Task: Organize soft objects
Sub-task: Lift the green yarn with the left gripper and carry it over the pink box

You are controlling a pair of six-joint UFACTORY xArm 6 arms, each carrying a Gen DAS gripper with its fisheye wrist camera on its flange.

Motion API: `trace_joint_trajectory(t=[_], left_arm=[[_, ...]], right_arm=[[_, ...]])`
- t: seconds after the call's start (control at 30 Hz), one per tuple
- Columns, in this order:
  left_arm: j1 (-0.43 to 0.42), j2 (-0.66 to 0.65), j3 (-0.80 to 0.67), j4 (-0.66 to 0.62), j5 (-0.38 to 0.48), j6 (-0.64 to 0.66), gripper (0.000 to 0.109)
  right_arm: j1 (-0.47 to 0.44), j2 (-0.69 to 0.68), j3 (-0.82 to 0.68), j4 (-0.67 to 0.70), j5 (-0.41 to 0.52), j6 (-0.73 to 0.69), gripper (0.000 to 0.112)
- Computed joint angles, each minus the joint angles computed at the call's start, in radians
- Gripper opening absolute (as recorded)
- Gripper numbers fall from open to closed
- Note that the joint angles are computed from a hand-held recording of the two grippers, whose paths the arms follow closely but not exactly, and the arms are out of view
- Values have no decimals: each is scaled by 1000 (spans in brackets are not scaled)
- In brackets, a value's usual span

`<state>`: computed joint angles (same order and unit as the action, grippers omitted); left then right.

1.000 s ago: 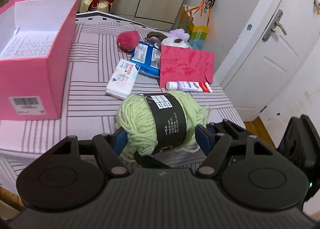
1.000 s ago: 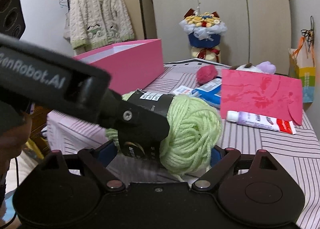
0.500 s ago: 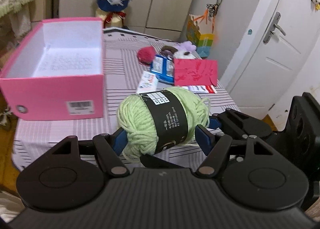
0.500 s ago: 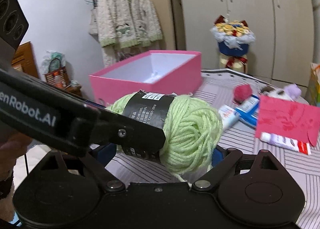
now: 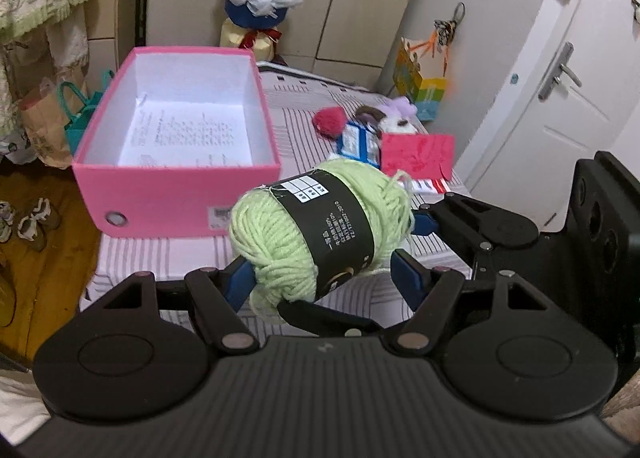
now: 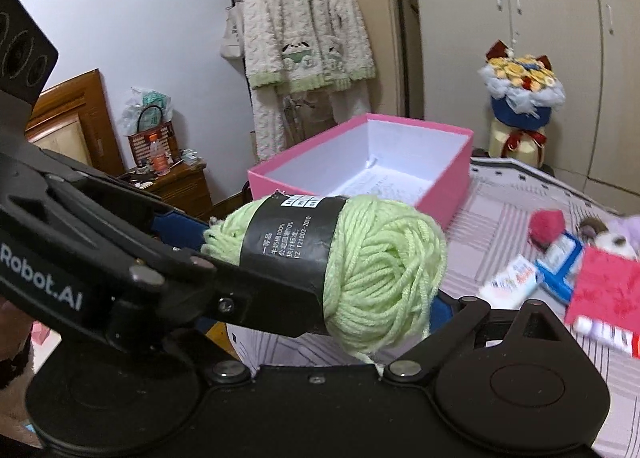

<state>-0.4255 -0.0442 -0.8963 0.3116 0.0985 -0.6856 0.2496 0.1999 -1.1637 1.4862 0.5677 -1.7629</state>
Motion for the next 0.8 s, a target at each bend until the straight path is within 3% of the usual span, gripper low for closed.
trace_joint_trajectory(t=[0.07,0.3,0.53,0.8], left_arm=[[11,0,-11,-43,1,51,70],[36,57,-132,-403,47,434,70],[81,171,-307,-549,98,616,70],[165,380,-560,-775,179,777,71]], right_arm=[[10,13,-28,-19,-6,18,99],[32,96,-176,-135,-29,148,100],[34,243,-404,-236,-13,275,100],[-19,516,-807,-358,183,423,96]])
